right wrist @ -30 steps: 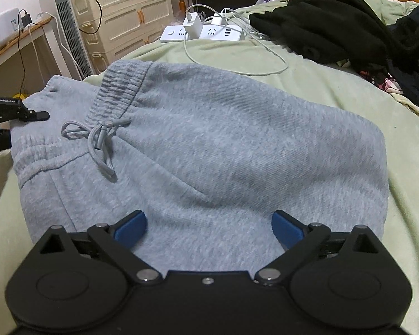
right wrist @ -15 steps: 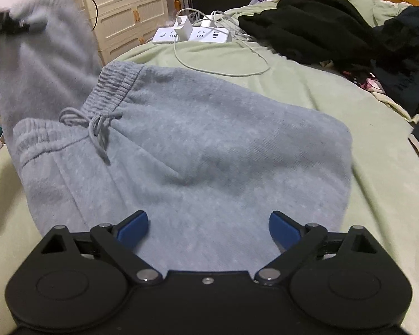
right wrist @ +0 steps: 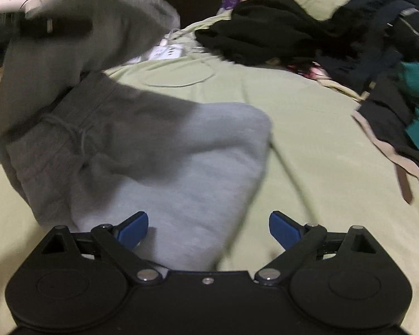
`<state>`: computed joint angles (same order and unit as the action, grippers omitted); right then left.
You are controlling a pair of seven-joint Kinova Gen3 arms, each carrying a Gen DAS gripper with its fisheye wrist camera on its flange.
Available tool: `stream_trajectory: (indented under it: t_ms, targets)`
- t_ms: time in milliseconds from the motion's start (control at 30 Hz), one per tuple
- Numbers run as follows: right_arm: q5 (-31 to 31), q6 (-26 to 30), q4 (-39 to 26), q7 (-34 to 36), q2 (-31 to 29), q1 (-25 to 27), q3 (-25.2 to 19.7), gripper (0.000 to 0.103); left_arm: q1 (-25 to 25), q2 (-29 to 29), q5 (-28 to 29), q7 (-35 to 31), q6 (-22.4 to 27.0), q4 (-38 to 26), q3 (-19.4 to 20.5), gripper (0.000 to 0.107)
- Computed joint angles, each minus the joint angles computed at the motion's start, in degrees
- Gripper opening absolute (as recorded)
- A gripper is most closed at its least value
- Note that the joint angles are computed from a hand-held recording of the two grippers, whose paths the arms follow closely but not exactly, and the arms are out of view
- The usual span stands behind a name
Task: Fold clothes
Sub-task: 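Lift the cuffs with the left gripper and fold them over the waistband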
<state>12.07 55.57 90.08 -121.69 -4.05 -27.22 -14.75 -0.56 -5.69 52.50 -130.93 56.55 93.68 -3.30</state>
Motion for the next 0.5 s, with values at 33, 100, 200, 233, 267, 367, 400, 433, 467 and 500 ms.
stream_trajectory:
  t_ms: [33,100,200,233,267,367,400,433,467,500]
  targets:
    - [-0.3,-0.1,0.6,0.2,-0.6,0.3,0.4,0.093,1.1,1.1,-1.4,0.4,0.1,0.5,1.5,0.014]
    - [-0.7,-0.3,1.5,0.5,-1.6,0.9,0.7,0.091,2.4,2.1,-4.3,1.3,-0.6,1.5,3.5,0.014]
    - [-2.2,-1.3,2.5,0.5,-3.3,2.3,1.3,0.089,4.3,2.7,-8.2,1.4,-2.2,3.5,5.5,0.014]
    - [-2.5,-2.0,2.9,0.2,-4.1,2.9,1.5,0.089,4.7,3.0,-10.1,1.9,-3.1,4.0,6.5,0.014]
    - [-3.1,-3.2,3.2,-0.2,-4.8,3.5,1.7,0.089,5.4,2.8,-11.1,2.2,-3.4,4.3,6.5,0.014]
    - [-6.1,-8.6,3.9,-0.7,-6.7,5.2,2.7,0.088,6.9,2.9,-14.7,2.8,-4.2,5.3,7.4,0.015]
    - [-6.8,-9.8,4.1,-0.5,-7.0,5.7,2.6,0.087,7.3,3.0,-15.9,3.4,-4.1,5.3,7.6,0.015]
    - [-7.5,-11.4,3.6,0.2,-6.6,5.9,2.7,0.085,7.7,3.1,-17.4,3.9,-4.2,5.3,7.9,0.015]
    - [-8.6,-13.4,3.1,1.1,-6.0,6.0,3.0,0.083,8.1,3.2,-18.5,4.1,-4.2,5.2,8.1,0.015]
    - [-9.4,-14.5,2.6,2.1,-5.5,6.0,3.2,0.081,8.4,3.2,-19.5,4.3,-4.3,5.0,8.3,0.015]
